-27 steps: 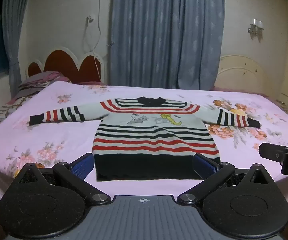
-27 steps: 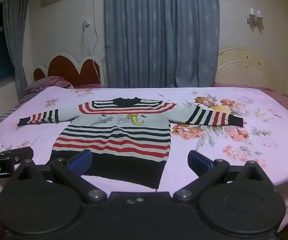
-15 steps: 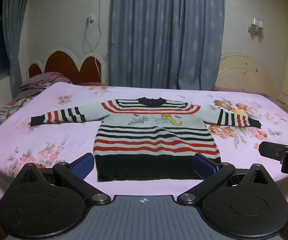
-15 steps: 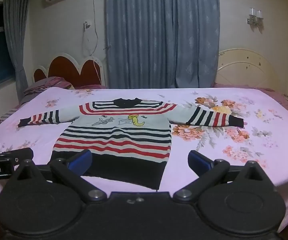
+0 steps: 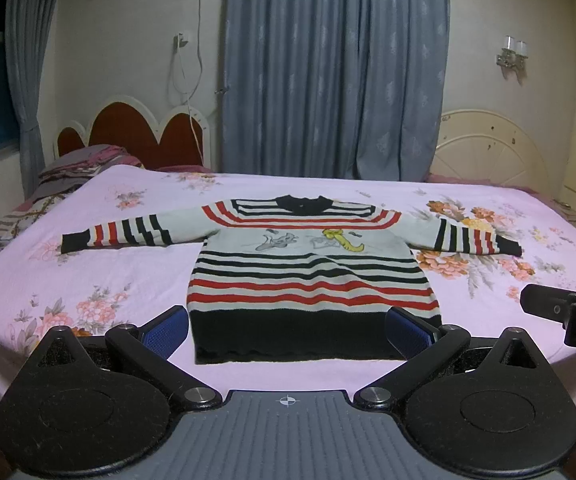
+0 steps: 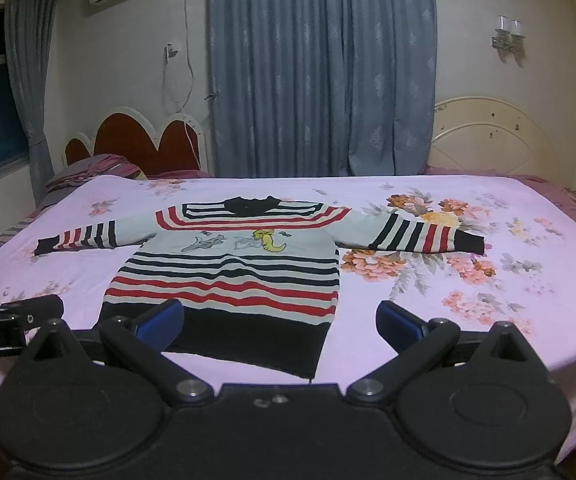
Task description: Fold small clothes
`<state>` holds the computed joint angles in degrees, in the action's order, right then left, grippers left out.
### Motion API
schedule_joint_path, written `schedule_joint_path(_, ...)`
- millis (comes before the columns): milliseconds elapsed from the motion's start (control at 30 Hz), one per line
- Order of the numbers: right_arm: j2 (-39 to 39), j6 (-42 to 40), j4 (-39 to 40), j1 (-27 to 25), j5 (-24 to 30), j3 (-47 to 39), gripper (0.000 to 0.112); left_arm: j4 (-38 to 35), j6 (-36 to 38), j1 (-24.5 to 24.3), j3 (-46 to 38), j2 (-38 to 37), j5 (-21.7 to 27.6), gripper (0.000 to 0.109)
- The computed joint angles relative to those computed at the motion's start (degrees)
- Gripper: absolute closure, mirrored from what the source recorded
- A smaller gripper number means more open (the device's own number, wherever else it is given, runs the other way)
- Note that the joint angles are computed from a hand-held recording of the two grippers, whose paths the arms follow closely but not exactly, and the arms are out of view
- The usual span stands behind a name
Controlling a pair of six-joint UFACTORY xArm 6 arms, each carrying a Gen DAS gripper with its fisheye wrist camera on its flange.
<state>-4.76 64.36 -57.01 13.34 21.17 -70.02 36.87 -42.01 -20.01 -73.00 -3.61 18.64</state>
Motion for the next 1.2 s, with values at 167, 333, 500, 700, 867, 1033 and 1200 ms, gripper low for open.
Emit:
schedule_joint_path(167, -0.63, 0.12, -0.05, -0.29, -0.47, 0.7, 0.01, 0.16, -0.21, 0.06, 0.18, -0.21, -0.04, 0.006)
schedule_joint_path(333, -0.51, -0.1, 0.02, -0.22, -0.37, 0.52, 0.01, -0.04, -0.04, 0.13, 0.27, -0.27, -0.11, 0.006)
schedule_joint_path(500, -0.48, -0.09, -0.09, -0.05, -0.1, 0.34, 0.01, 0.27, -0.44, 0.23, 0.27, -0.31, -0.01, 0.006)
schedule_joint_path(700, -0.33, -0.58, 0.26, 0.04, 0.14, 0.09, 0.01, 0.03, -0.36, 0.28, 0.25, -0.34, 0.13, 0.006)
schedule_joint_path(867, -0.38, -0.3, -0.01, -0.06, -0.14, 0.23, 0.01, -0.35, 0.13, 0.38, 0.06, 0.02, 0.0, 0.006)
schedule_joint_path(1033, -0.35, -0.31, -0.08, -0.03, -0.01, 0.12, 0.01, -0.17, -0.02, 0.35, -0.13, 0.21, 0.09, 0.006)
schedule_joint_path(1200, -0.42, -0.53, 0.15, -0.05, -0.07, 0.22, 0.01, 0.27, -0.52, 0.32, -0.36, 0.44, 0.27, 0.006)
